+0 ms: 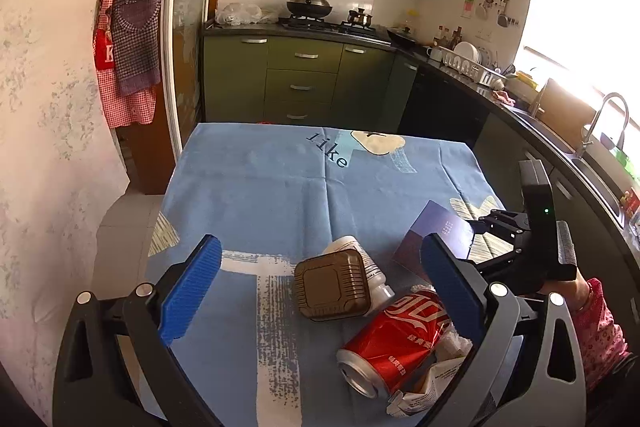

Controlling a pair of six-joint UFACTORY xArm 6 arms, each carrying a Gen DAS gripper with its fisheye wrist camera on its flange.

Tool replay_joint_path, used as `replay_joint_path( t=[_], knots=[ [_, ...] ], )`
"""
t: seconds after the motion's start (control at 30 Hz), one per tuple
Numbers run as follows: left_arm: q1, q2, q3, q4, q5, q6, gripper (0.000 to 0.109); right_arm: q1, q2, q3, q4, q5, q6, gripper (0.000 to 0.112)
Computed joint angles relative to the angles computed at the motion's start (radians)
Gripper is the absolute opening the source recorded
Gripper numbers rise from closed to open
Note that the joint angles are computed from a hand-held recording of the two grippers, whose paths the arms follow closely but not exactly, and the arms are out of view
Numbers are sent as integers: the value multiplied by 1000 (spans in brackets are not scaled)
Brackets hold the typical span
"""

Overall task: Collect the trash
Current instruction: 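Carry the purple box over the bin and open the right gripper, then reach the left gripper to the brown square lid and grasp it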

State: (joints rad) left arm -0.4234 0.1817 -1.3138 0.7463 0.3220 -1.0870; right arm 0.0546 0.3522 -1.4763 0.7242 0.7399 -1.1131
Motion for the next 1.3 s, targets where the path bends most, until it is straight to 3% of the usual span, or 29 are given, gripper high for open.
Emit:
replay_joint_path(
  t=[0.13,0.37,0.53,0.63,0.87,1.13,1.3],
  knots=[
    [-14,21,-26,-20,-12,26,98,-37,-74,74,58,-14,-3,73],
    [-45,65,-73,-80,-28,104,98,-164,-190,205,18,-153,118,73],
    [-59,100,-112,-121,-24,150,98,-295,-145,196,-202,-274,392,73],
    [-68,123,-141,-144,-9,178,98,-366,-87,167,-404,-326,596,73],
    [-87,174,-214,-192,37,234,98,-433,56,62,-761,-369,897,75],
    [-91,179,-228,-186,53,239,98,-438,12,124,-650,-456,863,80],
    [-90,175,-212,-273,35,324,98,-417,-61,203,-568,-475,800,82]
  ],
)
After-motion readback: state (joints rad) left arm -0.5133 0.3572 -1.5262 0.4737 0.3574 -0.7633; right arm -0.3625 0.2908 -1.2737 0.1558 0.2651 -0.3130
